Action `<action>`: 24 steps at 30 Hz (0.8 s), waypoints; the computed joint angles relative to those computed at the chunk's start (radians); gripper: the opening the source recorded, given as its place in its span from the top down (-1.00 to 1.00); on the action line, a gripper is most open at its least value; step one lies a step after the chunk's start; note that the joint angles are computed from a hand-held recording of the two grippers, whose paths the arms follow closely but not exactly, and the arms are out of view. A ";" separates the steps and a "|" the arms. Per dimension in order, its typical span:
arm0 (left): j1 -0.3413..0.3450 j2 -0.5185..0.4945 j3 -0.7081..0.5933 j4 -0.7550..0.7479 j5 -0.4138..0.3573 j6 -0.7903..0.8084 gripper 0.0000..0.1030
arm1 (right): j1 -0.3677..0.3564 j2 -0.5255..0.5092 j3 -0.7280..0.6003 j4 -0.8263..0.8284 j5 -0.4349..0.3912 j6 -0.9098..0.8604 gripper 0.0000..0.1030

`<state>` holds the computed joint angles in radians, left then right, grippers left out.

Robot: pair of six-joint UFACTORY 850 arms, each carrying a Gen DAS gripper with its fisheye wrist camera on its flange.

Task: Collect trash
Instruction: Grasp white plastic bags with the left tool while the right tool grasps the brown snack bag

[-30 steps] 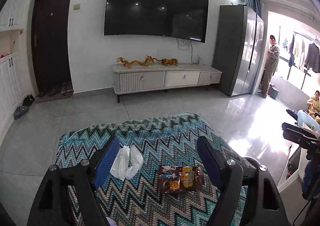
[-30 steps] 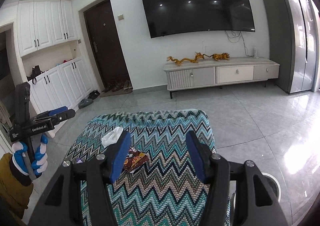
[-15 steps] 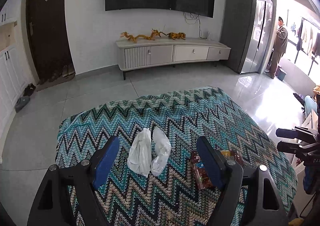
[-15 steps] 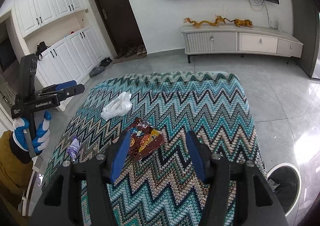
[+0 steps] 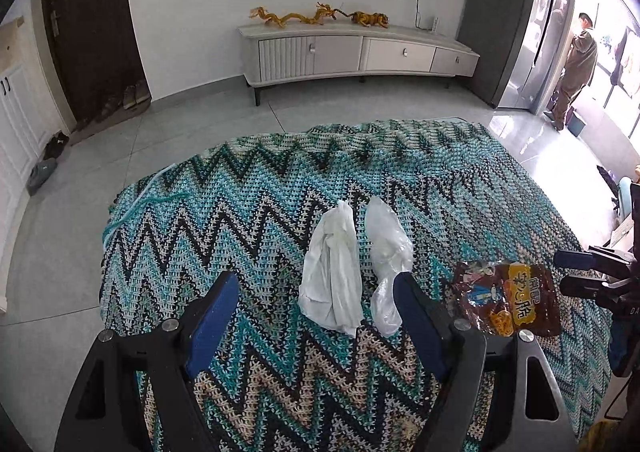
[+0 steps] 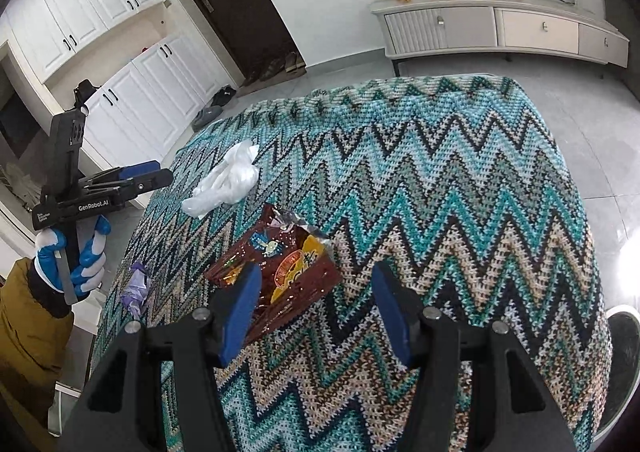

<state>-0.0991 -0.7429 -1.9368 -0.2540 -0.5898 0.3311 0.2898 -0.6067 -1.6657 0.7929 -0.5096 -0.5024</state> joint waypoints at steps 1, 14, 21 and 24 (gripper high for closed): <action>-0.001 -0.016 -0.020 0.013 -0.008 -0.012 -0.52 | 0.001 -0.013 -0.015 -0.005 -0.011 0.003 -0.08; -0.028 -0.223 -0.292 0.103 -0.206 -0.112 0.26 | 0.014 -0.138 -0.142 0.007 -0.112 0.005 0.21; -0.027 -0.155 -0.177 0.105 -0.128 -0.128 0.82 | 0.025 -0.122 -0.109 0.062 -0.069 -0.058 0.81; -0.021 -0.096 -0.103 0.111 -0.076 -0.142 0.83 | 0.028 -0.083 -0.066 0.090 -0.032 -0.100 0.90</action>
<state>-0.1202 -0.8389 -2.0399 -0.1427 -0.6656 0.1895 0.3176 -0.6895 -1.7313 0.8829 -0.5420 -0.6028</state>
